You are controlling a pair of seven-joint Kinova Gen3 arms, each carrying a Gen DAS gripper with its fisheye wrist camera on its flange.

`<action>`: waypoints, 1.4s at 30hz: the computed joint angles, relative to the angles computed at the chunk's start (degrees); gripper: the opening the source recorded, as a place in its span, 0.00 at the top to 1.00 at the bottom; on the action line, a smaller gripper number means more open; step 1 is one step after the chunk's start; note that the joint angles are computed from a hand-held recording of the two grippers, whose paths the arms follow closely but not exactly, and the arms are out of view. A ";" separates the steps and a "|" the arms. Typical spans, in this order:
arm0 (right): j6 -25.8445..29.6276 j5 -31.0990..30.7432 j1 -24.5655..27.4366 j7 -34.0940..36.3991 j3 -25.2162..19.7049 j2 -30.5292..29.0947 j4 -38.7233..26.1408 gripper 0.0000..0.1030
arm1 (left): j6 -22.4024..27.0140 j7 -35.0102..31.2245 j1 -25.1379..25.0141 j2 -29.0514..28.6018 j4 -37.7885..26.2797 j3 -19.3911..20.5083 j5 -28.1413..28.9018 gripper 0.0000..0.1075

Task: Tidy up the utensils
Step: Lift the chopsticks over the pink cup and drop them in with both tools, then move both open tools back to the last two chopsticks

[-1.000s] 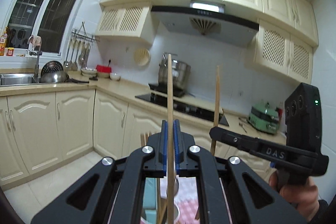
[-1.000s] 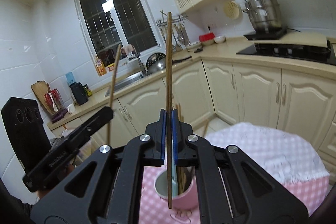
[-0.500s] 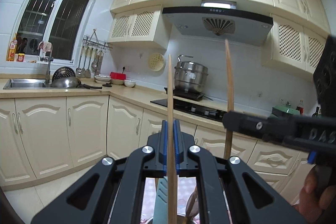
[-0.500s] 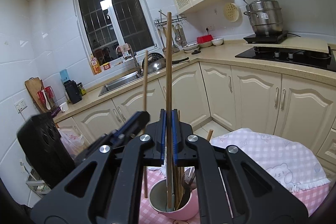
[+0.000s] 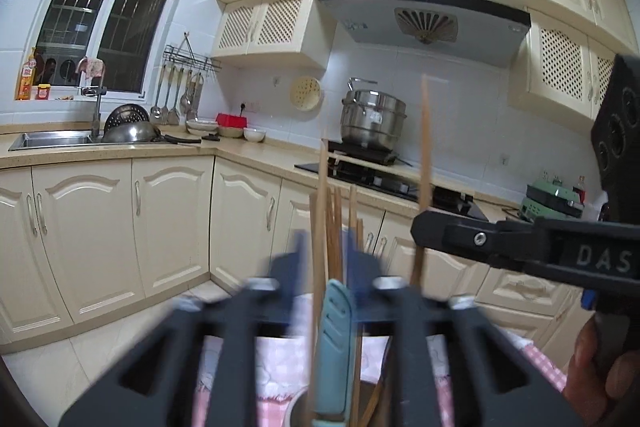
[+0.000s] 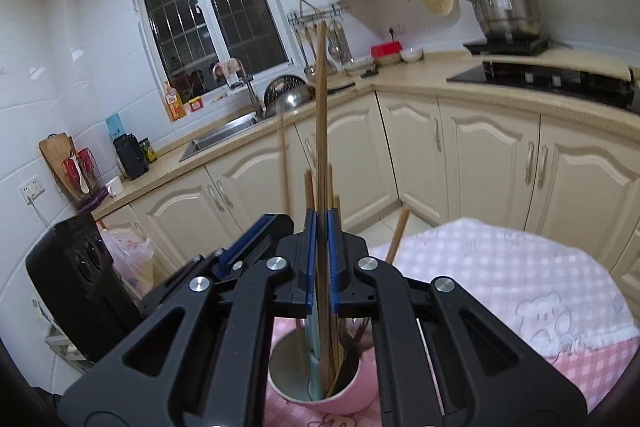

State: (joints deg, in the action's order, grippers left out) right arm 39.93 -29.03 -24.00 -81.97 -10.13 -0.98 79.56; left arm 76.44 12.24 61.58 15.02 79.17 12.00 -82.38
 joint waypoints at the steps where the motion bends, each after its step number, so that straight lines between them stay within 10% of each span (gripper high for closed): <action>1: -0.06 -0.32 0.22 0.07 0.23 -0.26 0.31 0.80 | 0.83 0.85 0.59 -0.25 0.55 0.02 -0.55 0.42; 2: -0.92 -0.31 0.43 -0.18 0.40 -0.98 1.13 0.68 | 1.61 1.38 1.40 -0.45 0.93 -0.22 -1.03 0.40; 3: -2.10 -0.44 0.54 -0.43 0.54 -1.70 2.06 0.30 | 2.46 0.99 1.44 -0.71 0.90 0.51 -1.11 0.34; 4: -3.72 -1.18 1.37 -0.38 0.43 -2.93 3.46 0.21 | 3.07 0.28 1.66 -0.89 0.61 0.90 -0.83 0.27; 10: -3.35 0.63 1.61 -2.72 2.64 -5.13 4.05 0.08 | 8.56 -6.83 3.97 -0.29 -4.72 2.06 1.65 0.13; 22: 7.59 4.48 4.08 -6.26 4.58 -6.15 2.55 0.08 | 16.65 -17.26 9.31 2.04 -15.67 -0.32 10.20 0.12; 42: 25.28 14.59 4.27 -8.44 1.18 -5.91 8.39 0.08 | 17.88 -13.45 10.16 2.92 -15.40 -0.04 24.13 0.12</action>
